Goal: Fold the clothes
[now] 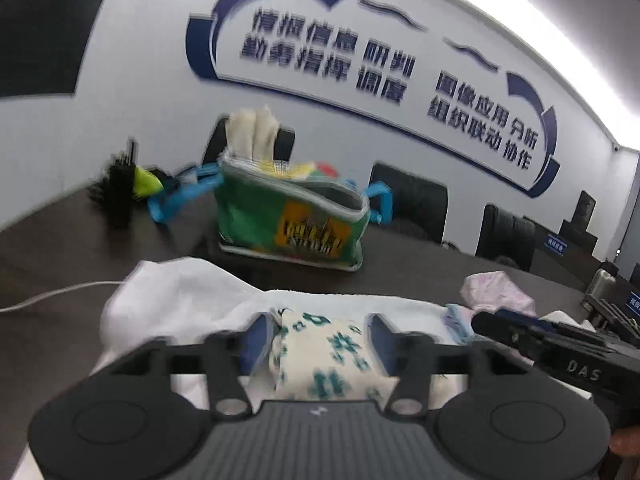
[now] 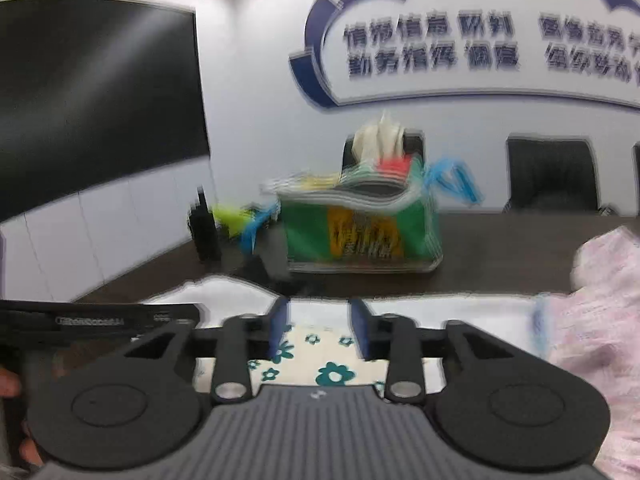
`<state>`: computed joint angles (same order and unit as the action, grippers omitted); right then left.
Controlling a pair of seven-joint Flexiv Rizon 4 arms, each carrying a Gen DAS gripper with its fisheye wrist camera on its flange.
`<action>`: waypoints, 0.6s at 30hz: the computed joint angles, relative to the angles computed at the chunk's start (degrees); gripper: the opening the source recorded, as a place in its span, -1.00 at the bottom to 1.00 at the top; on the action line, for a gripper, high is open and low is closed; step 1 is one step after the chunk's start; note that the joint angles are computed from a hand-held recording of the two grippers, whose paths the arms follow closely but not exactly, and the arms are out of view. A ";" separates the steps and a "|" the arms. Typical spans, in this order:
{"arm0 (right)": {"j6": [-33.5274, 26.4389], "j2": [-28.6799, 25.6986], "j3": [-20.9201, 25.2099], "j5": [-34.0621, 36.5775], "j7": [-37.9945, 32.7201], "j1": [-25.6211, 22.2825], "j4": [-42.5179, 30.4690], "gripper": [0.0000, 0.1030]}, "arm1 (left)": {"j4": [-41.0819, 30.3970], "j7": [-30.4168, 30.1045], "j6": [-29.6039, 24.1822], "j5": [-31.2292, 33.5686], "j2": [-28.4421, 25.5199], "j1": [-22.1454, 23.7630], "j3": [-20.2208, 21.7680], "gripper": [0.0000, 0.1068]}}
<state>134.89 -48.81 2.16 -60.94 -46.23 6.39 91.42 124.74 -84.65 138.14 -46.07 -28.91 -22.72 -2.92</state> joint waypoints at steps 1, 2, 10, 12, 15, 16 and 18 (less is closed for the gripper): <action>1.30 2.21 -0.34 0.35 -1.42 -0.72 4.15 -0.07 | 2.54 0.24 2.33 -2.03 1.11 -2.53 -0.22 0.55; 2.14 4.16 -0.54 0.27 -2.43 -1.56 8.04 0.07 | 4.91 0.46 4.72 -3.98 1.95 -4.89 -0.78 0.57; -0.63 15.61 -0.72 8.44 -18.03 -4.16 36.81 0.56 | 6.22 7.38 10.34 -24.68 -3.81 -16.34 -8.32 0.60; -0.42 16.85 -0.17 14.03 -22.30 -3.35 41.07 0.76 | 6.94 4.77 8.85 -21.63 -4.26 -15.67 -9.02 0.60; -0.39 17.45 1.25 19.33 -25.36 -3.45 44.45 0.93 | 4.48 8.99 7.69 -26.99 -5.24 -17.27 -9.74 0.60; -0.78 17.55 1.54 20.89 -26.63 -3.23 44.88 0.93 | 3.50 10.98 7.82 -28.92 -5.57 -17.81 -10.13 0.60; -1.48 17.79 1.99 24.41 -29.21 -2.62 45.51 0.94 | 2.99 11.60 8.09 -29.16 -6.08 -17.92 -10.56 0.64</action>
